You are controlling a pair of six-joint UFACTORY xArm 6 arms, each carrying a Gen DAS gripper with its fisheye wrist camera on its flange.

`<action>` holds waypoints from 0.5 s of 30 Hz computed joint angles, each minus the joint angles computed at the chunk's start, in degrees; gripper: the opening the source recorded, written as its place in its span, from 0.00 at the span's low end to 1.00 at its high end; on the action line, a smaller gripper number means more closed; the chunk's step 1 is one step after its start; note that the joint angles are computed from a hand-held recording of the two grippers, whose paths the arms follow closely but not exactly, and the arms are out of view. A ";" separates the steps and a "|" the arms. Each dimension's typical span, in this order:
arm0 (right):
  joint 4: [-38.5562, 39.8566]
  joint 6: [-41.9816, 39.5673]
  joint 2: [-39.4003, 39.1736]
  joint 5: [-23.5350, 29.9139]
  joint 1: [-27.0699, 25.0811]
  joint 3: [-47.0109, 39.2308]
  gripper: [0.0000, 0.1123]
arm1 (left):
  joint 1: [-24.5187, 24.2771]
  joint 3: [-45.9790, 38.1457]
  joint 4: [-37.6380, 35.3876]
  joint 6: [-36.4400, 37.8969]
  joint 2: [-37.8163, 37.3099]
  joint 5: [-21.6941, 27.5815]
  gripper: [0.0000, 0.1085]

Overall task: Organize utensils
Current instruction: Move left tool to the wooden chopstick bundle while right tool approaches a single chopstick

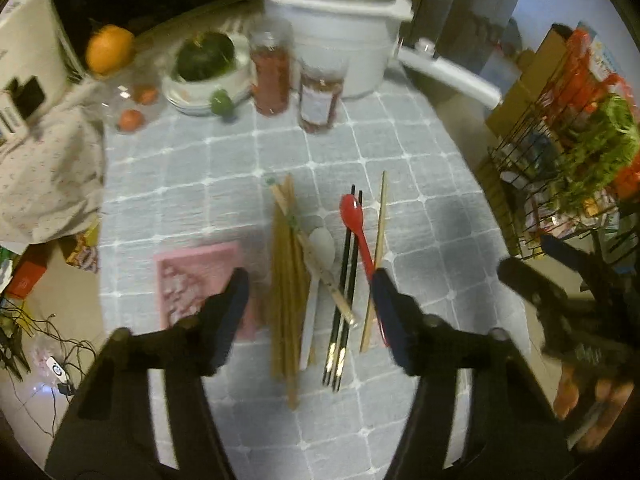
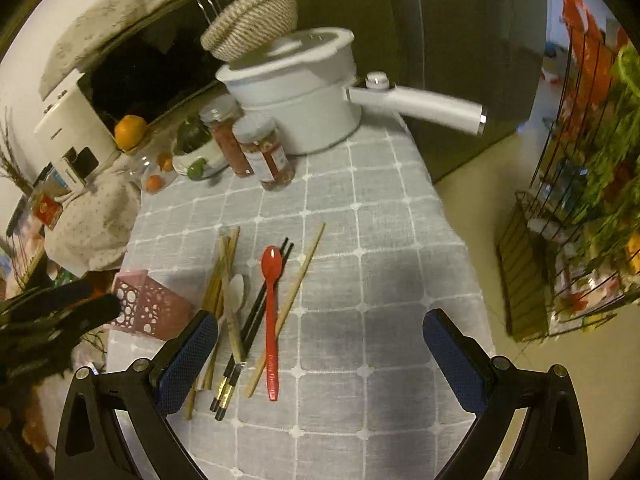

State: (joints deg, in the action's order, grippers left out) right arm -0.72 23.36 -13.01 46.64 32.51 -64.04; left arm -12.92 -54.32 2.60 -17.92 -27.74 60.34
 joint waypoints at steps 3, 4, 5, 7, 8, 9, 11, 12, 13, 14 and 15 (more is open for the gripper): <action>1.85 -1.35 1.60 0.15 -1.12 -0.35 0.90 | -0.06 -3.36 -0.09 -0.76 6.89 1.01 0.33; 2.08 -1.47 2.08 0.33 -1.39 -0.46 0.90 | -0.15 -4.20 0.46 -1.35 8.64 0.91 0.30; 2.13 -1.44 2.40 0.37 -1.61 -0.44 0.90 | -0.28 -6.04 1.52 -2.34 11.68 1.34 0.24; 1.69 -0.70 3.03 0.64 -2.09 -0.36 0.90 | -0.21 -9.54 2.34 -4.04 16.36 2.32 0.17; 1.34 -0.17 3.22 0.99 -2.30 -0.28 0.90 | -0.12 -11.53 2.76 -4.90 18.82 2.54 0.17; 1.28 -0.02 3.39 1.41 -2.49 -0.35 0.90 | -0.06 -13.40 3.82 -6.02 21.10 2.85 0.17; 1.15 0.02 3.49 1.54 -2.99 -0.03 0.90 | 0.53 -16.14 5.43 -7.70 24.83 3.19 0.17; 1.04 0.09 3.48 1.64 -3.19 0.12 0.90 | 0.95 -16.93 5.54 -8.24 26.03 3.37 0.17; 1.01 0.12 3.47 1.73 -3.33 0.20 0.90 | 1.33 -17.91 5.82 -9.26 27.55 3.67 0.17; 0.99 0.06 3.48 1.74 -3.50 0.29 0.90 | 1.84 -18.35 5.17 -9.96 28.70 3.70 0.15; 0.81 0.14 3.54 1.68 -3.65 0.33 0.90 | 2.06 -18.85 4.67 -10.06 29.68 3.75 0.13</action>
